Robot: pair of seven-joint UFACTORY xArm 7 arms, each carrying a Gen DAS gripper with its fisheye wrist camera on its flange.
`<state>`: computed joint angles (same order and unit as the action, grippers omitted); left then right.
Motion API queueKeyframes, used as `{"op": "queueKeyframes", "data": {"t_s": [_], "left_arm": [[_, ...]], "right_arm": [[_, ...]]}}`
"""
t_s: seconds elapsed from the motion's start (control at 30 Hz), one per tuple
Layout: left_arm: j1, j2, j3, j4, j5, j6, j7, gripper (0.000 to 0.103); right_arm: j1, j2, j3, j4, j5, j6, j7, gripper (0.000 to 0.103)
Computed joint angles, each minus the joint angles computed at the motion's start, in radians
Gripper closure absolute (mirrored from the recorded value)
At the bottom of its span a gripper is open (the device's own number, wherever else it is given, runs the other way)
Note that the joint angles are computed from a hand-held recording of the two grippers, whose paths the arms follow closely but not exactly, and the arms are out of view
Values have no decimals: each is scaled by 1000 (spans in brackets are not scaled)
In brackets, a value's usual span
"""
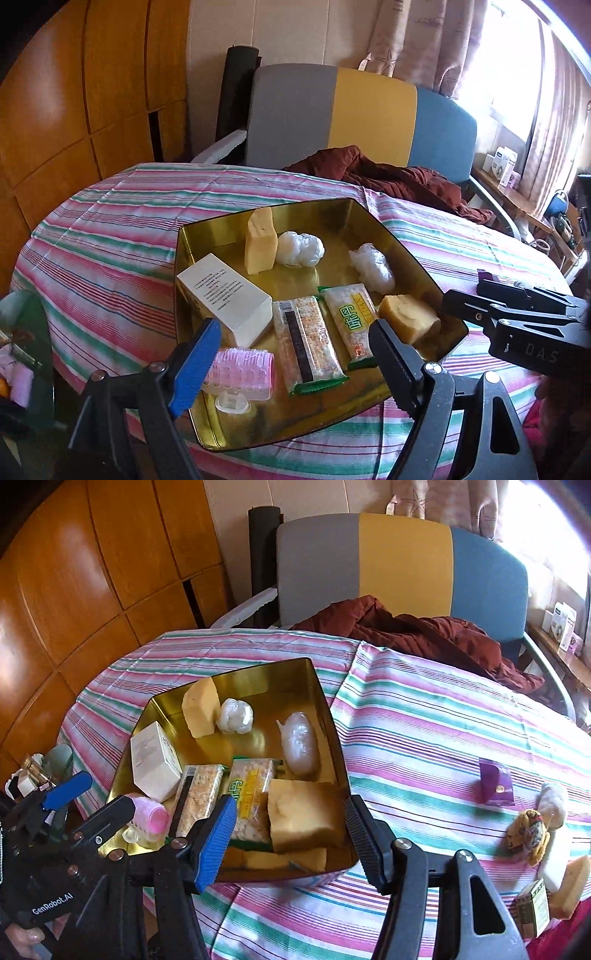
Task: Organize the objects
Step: 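Move both grippers back over the remaining pile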
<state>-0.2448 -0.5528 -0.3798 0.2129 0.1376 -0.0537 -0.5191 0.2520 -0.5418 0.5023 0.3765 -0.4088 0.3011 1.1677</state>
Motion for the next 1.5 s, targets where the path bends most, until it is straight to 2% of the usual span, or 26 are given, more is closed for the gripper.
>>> {"op": "queueKeyframes", "data": {"t_s": [0.1,0.2,0.5,0.7,0.9,1.03,1.1,1.2,1.37,1.5], "left_arm": [[-15,-4,2,-3,4,1,4,20],[-34,-5,3,-2,4,6,7,18],[-65,29,-2,15,12,19,9,16],[-99,49,16,19,8,16,19,16],[-106,74,14,32,6,21,23,16],[-105,85,5,47,12,23,28,16],[-105,96,-4,60,16,22,29,16],[-130,133,5,91,17,28,42,16],[-187,191,26,158,14,38,71,14],[-199,256,7,234,17,40,82,13]], "right_arm": [[4,-16,4,-9,-9,1,-4,41],[10,-28,3,-20,-8,-11,-12,27],[30,-71,-29,-66,42,17,-27,27],[60,-151,-103,-153,109,75,-40,27],[69,-308,-209,-261,176,193,-114,27],[26,-497,-291,-343,203,329,-203,27],[-23,-610,-348,-383,221,406,-257,27],[-129,-728,-413,-422,234,471,-347,27],[-271,-753,-511,-463,276,424,-493,27],[-306,-664,-549,-480,344,327,-554,27]]}}
